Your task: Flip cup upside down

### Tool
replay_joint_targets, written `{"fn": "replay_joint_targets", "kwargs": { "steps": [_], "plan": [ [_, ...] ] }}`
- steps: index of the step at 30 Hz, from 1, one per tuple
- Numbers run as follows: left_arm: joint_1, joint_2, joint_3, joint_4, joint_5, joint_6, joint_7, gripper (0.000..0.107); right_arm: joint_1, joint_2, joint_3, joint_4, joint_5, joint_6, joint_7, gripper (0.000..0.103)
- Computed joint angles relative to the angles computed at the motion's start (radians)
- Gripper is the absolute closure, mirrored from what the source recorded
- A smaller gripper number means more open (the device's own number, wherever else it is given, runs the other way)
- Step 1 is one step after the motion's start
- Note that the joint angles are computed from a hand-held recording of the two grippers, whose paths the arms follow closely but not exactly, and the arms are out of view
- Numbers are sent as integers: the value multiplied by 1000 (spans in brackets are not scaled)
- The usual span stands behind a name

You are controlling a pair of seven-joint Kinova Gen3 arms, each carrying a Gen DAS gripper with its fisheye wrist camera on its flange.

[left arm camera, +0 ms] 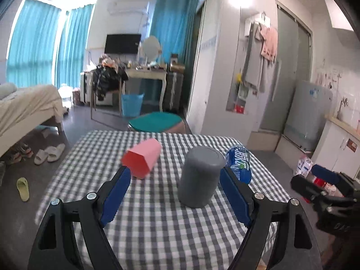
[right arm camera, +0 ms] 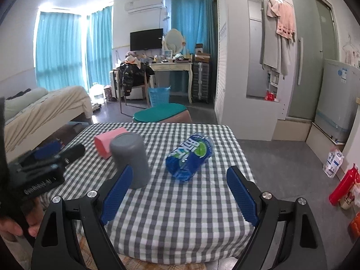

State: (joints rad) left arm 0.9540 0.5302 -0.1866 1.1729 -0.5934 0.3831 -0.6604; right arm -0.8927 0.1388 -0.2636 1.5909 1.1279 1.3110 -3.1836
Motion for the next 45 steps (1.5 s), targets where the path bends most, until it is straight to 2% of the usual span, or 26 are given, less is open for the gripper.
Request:
{"fn": "replay_joint_targets", "kwargs": {
  "steps": [6, 9, 12, 17, 24, 31, 43, 45],
  "plan": [
    [129, -40, -177, 125, -125, -89, 165, 23, -22, 20, -2, 29, 32, -27, -60, 17],
    [161, -39, -225, 152, -171, -98, 220, 18, -22, 32, 4, 32, 25, -46, -69, 16],
    [176, -35, -250, 160, -205, -101, 259, 17, -29, 48, 14, 23, 28, -44, -77, 2],
    [163, -25, -222, 139, -246, -34, 320, 6, -35, 50, 24, 27, 34, -42, -98, 0],
    [114, -30, -135, 131, -316, 16, 362, 5, -33, 44, 28, 39, 49, -42, -119, 0],
    [46, -34, -26, 112, -321, 53, 323, 5, -25, 47, 27, 40, 58, -46, -120, 0],
    [59, -31, -34, 118, -386, 84, 411, 5, -23, 57, 35, 32, 35, -59, -104, 0],
    [47, -33, -19, 117, -389, 86, 409, 5, -23, 58, 36, 32, 35, -62, -104, 0]
  ]
}}
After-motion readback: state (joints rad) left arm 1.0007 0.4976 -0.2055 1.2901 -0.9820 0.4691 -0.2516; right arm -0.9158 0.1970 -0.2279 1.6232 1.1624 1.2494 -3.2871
